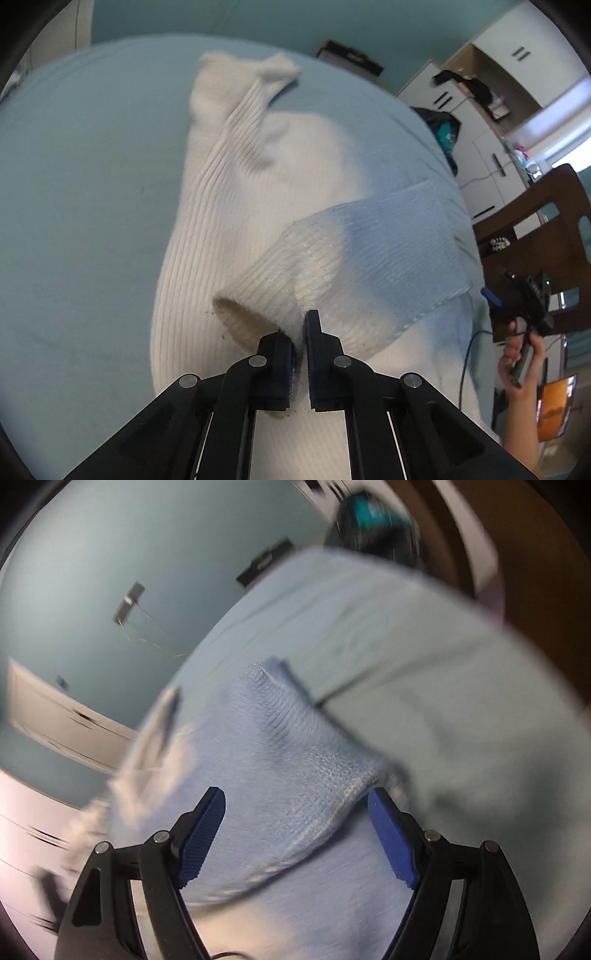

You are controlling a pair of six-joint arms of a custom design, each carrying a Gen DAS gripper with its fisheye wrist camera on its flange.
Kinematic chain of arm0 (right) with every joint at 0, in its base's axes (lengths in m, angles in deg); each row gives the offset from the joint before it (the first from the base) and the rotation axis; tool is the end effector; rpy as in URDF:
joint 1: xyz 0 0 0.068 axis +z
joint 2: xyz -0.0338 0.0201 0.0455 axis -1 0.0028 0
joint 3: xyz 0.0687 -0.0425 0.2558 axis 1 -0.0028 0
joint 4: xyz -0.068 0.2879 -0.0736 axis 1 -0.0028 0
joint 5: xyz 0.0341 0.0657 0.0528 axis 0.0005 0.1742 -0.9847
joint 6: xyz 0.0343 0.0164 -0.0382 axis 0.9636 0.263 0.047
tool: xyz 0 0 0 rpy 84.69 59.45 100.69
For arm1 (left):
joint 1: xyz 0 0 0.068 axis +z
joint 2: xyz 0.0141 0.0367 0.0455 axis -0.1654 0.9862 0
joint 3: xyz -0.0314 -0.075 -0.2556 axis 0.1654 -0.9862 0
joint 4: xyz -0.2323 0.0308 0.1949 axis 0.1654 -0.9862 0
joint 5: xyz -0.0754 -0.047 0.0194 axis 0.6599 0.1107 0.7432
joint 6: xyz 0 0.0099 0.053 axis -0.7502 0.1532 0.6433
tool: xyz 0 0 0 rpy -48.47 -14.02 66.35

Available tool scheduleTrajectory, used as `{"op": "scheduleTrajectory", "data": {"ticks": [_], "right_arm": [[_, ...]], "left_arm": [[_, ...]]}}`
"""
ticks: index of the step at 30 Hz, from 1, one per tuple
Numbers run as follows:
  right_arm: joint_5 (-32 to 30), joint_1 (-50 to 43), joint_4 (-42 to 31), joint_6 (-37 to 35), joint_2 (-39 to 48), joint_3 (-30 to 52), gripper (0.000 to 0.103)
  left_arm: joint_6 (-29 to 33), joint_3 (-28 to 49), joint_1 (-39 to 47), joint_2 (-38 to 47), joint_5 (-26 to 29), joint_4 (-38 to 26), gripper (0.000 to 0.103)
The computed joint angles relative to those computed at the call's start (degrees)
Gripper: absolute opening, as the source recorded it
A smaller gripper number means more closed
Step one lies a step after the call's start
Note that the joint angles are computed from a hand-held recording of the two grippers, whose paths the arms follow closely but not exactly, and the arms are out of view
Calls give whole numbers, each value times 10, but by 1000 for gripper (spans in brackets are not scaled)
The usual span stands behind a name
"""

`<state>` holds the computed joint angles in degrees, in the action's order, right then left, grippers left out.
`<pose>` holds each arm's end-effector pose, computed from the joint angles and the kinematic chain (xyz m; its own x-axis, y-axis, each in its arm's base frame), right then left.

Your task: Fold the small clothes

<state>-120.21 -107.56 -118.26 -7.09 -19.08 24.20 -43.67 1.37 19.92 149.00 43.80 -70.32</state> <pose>0.1965 -0.0361 0.3956 -0.8568 0.4467 -0.2576 0.1288 0.6691 0.7319 0.2150 0.1022 0.2064 -0.9199 -0.2741 -0.2804 -0.1459 0.9031 -0.4039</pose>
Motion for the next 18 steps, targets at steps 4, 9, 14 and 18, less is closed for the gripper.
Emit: {"op": "scheduleTrajectory", "data": {"ticks": [4,9,14,18], "right_arm": [[-29,30,39,67,20,-31,77],[110,116,1,64,72,35,77],[129,91,-43,63,60,53,77],[50,62,9,93,72,-11,72]], "left_arm": [[-20,-32,-23,63,-78,76,6],[-12,-73,-91,60,-180,115,9],[-9,-63,-34,-14,-94,53,9],[-30,-58,-12,-85,-70,32,86]]}}
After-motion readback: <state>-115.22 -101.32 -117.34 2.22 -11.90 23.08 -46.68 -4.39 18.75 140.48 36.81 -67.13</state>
